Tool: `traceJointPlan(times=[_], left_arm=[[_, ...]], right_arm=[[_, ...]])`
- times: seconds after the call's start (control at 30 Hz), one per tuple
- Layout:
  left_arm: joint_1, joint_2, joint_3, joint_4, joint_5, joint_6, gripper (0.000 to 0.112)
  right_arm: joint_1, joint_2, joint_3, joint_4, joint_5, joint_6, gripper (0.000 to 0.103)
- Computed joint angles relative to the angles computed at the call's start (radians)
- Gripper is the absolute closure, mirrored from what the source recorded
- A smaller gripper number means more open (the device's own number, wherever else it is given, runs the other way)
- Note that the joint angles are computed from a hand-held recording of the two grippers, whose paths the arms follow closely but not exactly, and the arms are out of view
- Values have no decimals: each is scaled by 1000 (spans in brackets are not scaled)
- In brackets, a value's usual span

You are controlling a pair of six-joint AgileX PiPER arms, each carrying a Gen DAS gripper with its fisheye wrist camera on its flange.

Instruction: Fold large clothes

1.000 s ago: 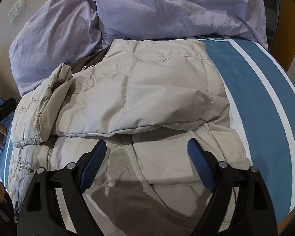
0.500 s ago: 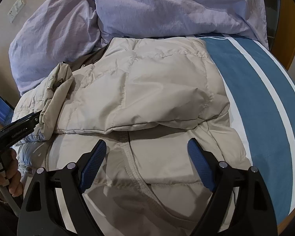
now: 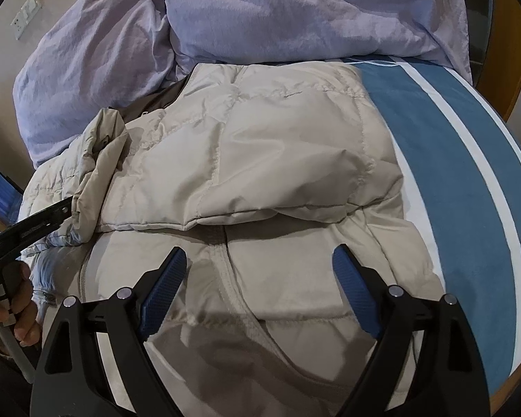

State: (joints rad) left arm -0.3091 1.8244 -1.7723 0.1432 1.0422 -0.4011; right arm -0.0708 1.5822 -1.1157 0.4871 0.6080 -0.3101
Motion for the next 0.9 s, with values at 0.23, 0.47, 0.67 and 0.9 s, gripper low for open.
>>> traceJointPlan(times=[0.23, 0.47, 0.67, 0.9], left_arm=[[38, -245, 247, -3, -54, 57, 47], [180, -552, 539, -21, -72, 165, 43], [485, -777, 718, -191, -31, 447, 43], [835, -860, 817, -413, 40, 797, 43]], right_arm=[[-69, -74, 52, 27, 39, -65, 15], [-196, -159, 153, 53, 96, -175, 13], [-385, -223, 251, 151, 191, -361, 13], [-569, -253, 348, 227, 296, -545, 13]])
